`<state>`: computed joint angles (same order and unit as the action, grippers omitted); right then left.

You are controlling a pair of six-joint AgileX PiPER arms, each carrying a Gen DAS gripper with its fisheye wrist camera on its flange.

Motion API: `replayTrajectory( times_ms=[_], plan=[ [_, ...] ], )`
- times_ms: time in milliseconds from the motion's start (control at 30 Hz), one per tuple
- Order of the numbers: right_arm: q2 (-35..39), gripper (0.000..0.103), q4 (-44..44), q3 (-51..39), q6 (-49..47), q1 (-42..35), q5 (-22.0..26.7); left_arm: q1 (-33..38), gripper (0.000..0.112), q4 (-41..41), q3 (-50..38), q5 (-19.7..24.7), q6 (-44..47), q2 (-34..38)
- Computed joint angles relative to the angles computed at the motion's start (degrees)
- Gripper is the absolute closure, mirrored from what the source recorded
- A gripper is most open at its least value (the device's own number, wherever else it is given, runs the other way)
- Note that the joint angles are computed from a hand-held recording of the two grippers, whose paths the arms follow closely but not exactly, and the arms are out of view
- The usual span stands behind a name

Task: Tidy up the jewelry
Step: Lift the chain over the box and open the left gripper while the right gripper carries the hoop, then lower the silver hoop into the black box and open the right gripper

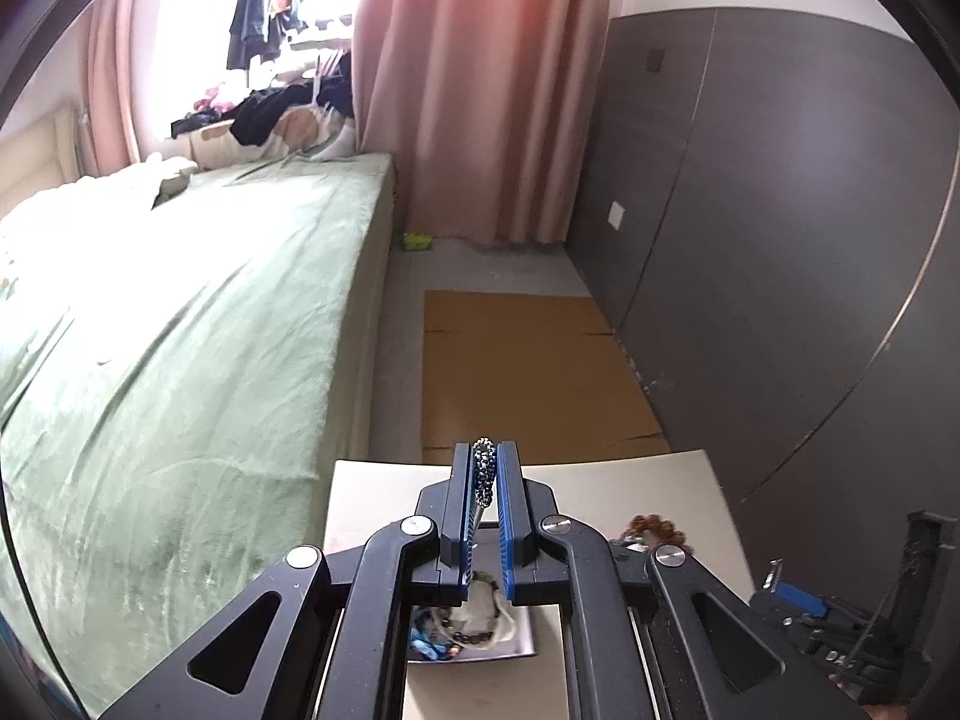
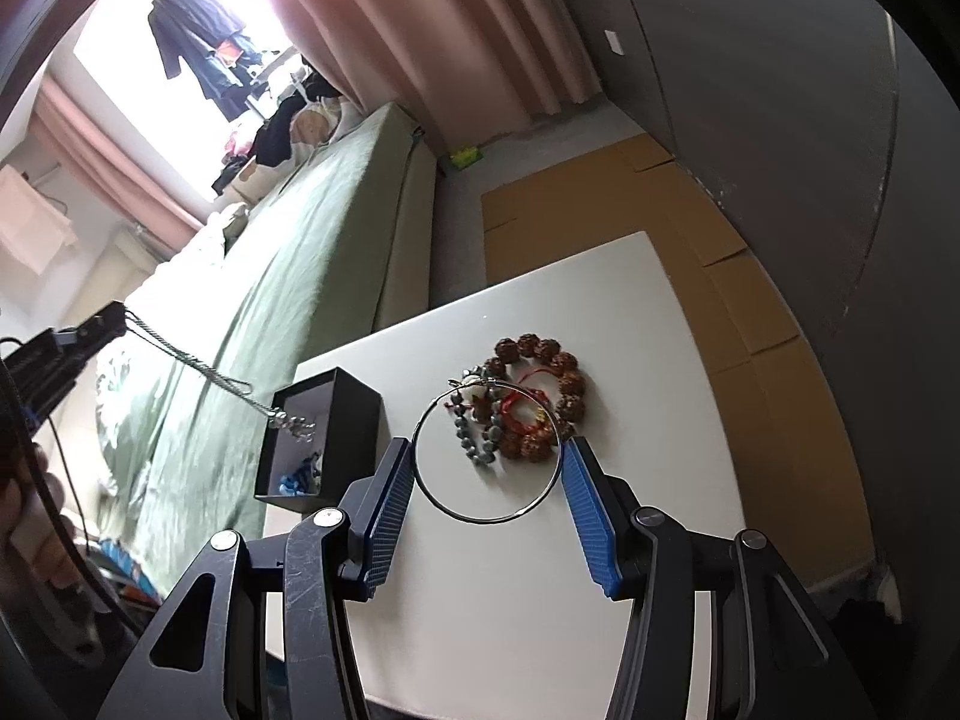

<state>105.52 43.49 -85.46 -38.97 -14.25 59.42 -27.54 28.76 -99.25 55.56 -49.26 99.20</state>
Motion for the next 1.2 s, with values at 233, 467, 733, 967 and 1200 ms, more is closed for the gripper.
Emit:
replayTrajectory(
  times_ms=[233,467,733,967,1200],
  plan=[
    [1.66,0.051,0.06,-1.65,1.02,2.26,-0.65,3.42,0.105,-2.35,4.84,-4.24,-0.05,0.76],
    [2.60,0.051,0.46,-2.57,0.62,4.48,-1.81,6.81,0.105,-6.04,11.02,-10.89,-0.82,1.72],
    [3.00,0.051,-0.54,-2.64,1.60,7.04,-3.47,9.01,0.105,-9.76,14.80,-15.49,-0.99,3.96],
    [2.03,0.051,1.72,-1.09,0.16,8.88,-4.88,13.41,0.093,-21.44,19.89,-20.03,3.68,0.84],
    [1.11,0.051,4.71,0.86,-1.52,12.31,-6.79,13.70,0.026,-14.24,33.09,-28.34,-5.72,-10.59]
  ],
)
